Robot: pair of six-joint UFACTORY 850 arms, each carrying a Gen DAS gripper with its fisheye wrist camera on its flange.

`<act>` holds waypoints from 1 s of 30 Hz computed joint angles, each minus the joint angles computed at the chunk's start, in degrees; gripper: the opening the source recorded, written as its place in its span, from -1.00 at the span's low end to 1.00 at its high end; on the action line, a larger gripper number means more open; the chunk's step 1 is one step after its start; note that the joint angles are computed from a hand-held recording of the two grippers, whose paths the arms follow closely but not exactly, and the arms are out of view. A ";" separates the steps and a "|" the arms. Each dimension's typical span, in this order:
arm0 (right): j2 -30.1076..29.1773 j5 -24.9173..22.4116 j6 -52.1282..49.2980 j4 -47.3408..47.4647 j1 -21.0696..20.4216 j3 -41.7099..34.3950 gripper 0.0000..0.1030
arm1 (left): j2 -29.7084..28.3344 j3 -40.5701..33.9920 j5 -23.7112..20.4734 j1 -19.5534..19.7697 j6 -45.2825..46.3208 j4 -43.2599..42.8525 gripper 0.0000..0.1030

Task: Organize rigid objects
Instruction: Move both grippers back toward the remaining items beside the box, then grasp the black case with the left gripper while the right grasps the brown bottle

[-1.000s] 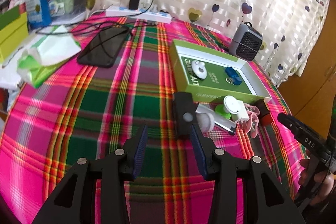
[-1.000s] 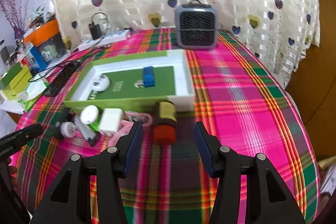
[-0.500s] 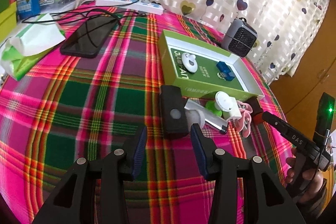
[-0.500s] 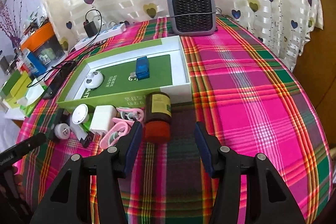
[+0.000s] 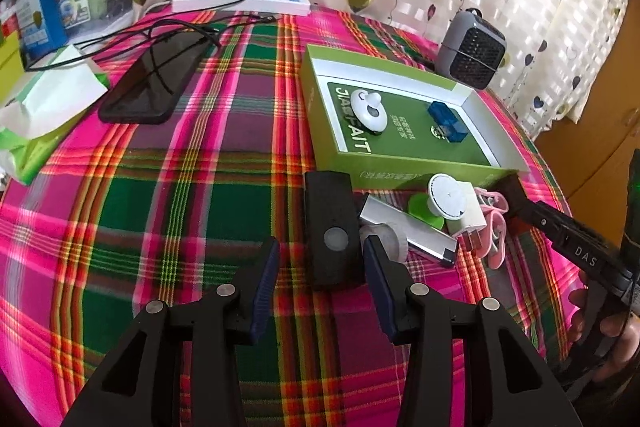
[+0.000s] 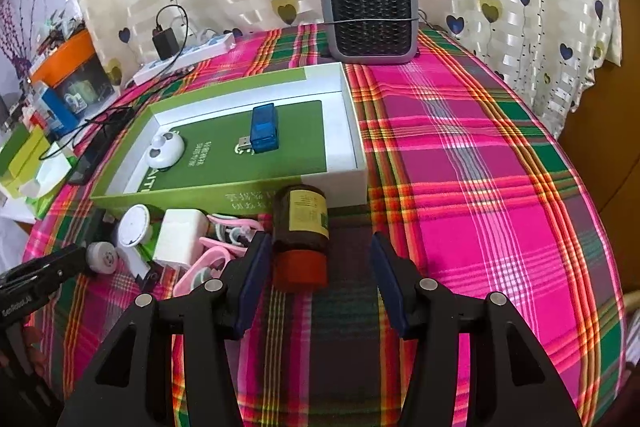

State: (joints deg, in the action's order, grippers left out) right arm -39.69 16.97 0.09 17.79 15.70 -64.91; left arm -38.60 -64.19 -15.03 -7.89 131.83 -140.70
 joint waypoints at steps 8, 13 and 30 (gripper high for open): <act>-1.10 -1.81 -6.22 6.05 -0.19 -1.77 0.01 | -1.45 -2.31 1.74 -0.27 0.51 -0.16 -0.18; -1.53 -2.32 -7.87 7.98 -0.45 -2.22 0.01 | -1.89 -2.98 2.26 -0.44 2.72 -1.86 -0.17; -2.32 -2.25 -7.11 7.06 -0.78 -2.77 0.01 | -2.42 -3.47 2.33 -0.79 10.54 -8.82 -0.18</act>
State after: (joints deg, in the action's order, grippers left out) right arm -42.01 14.73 -7.02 24.85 14.91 -67.68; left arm -41.02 -67.66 -12.69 -8.68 142.38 -149.51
